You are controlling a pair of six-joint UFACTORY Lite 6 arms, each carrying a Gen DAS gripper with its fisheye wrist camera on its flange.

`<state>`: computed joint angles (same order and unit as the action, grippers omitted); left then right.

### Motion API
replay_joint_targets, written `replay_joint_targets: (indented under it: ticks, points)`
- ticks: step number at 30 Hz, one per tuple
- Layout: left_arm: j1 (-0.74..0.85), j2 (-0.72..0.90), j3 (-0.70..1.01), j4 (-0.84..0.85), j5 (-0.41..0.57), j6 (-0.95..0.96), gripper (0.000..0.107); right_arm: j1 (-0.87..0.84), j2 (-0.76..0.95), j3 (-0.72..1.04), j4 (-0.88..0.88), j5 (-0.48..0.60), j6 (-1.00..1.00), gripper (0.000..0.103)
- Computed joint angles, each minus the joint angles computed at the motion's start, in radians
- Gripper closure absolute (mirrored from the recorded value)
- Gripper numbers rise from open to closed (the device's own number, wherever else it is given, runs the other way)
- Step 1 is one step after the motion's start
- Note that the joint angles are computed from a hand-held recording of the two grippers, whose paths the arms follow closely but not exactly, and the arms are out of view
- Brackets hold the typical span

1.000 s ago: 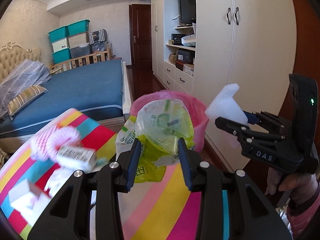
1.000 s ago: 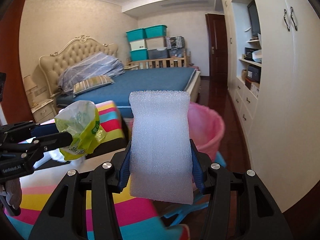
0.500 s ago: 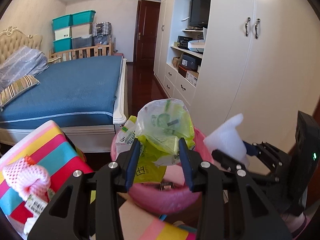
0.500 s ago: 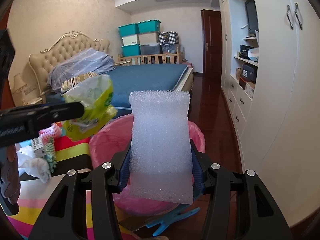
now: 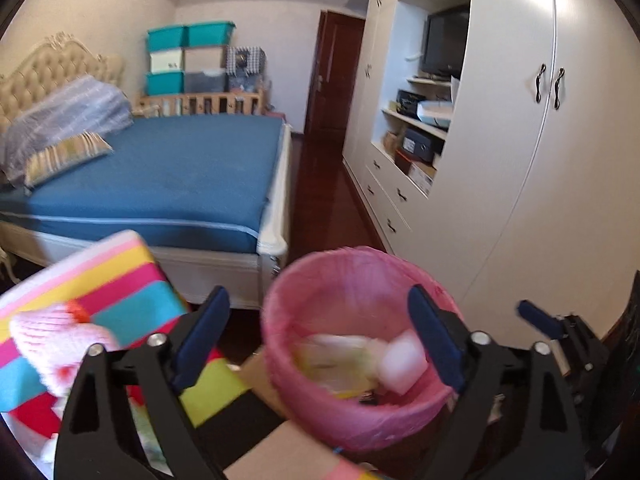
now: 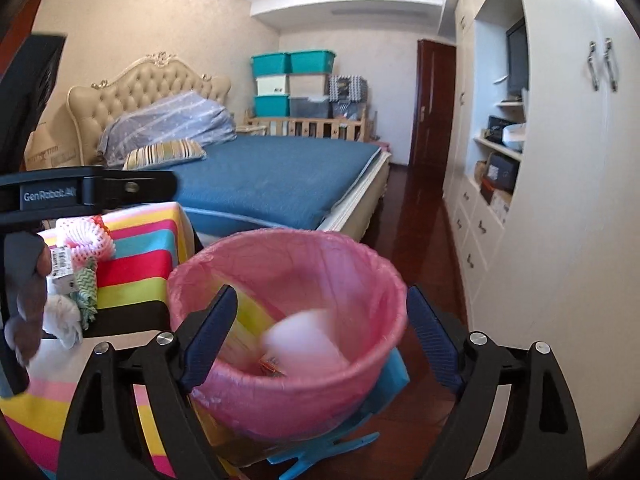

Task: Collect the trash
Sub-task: 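Carry the foam sheet and green bag over the pink wastebasket and open both tools, then return both tools to the table toward the remaining trash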

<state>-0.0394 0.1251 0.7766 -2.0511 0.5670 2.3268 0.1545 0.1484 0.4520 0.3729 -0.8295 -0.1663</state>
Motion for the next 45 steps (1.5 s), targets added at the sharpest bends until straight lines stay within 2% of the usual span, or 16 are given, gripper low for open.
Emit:
replay_joint_targets:
  ticks: [1, 3, 7, 9, 12, 16, 22, 24, 27, 32, 34, 38, 45]
  points:
    - [0.036, -0.047, -0.041, -0.009, 0.012, 0.032, 0.009, 0.012, -0.033, -0.029, 0.014, -0.007, 0.0, 0.018]
    - [0.123, -0.143, -0.121, 0.0, 0.053, 0.075, 0.009, 0.06, -0.133, -0.113, 0.067, -0.016, -0.001, 0.018]
    - [0.316, -0.311, -0.243, 0.148, 0.143, 0.041, 0.009, 0.183, -0.275, -0.204, 0.193, 0.011, -0.038, 0.018]
    - [0.434, -0.376, -0.295, 0.241, 0.202, 0.03, 0.009, 0.292, -0.304, -0.232, 0.291, -0.01, -0.053, 0.018]
    - [0.656, -0.419, -0.351, 0.369, 0.331, 0.054, 0.009, 0.448, -0.256, -0.226, 0.416, -0.062, -0.023, 0.018]
    - [0.952, -0.326, -0.328, 0.517, 0.488, 0.156, 0.009, 0.583, -0.128, -0.162, 0.5, -0.105, 0.042, 0.018]
    - [1.255, -0.016, -0.134, 0.614, 0.587, 0.38, 0.009, 0.676, 0.056, 0.0, 0.542, -0.072, 0.034, 0.018]
    - [1.302, 0.106, -0.035, 0.631, 0.584, 0.398, 0.009, 0.696, 0.116, 0.054, 0.556, -0.061, 0.021, 0.018]
    - [1.335, 0.292, 0.16, 0.657, 0.548, 0.327, 0.009, 0.726, 0.196, 0.149, 0.58, -0.028, -0.02, 0.018]
    - [1.36, 0.5, 0.43, 0.665, 0.541, 0.184, 0.009, 0.764, 0.319, 0.337, 0.649, 0.045, -0.166, 0.018]
    - [1.358, 0.543, 0.482, 0.659, 0.537, 0.146, 0.009, 0.761, 0.363, 0.41, 0.672, 0.082, -0.227, 0.018]
    - [1.329, 0.567, 0.497, 0.64, 0.474, 0.125, 0.009, 0.762, 0.481, 0.588, 0.772, 0.155, -0.389, 0.018]
    - [1.341, 0.509, 0.422, 0.641, 0.503, 0.17, 0.009, 0.75, 0.592, 0.824, 1.016, 0.238, -0.71, 0.018]
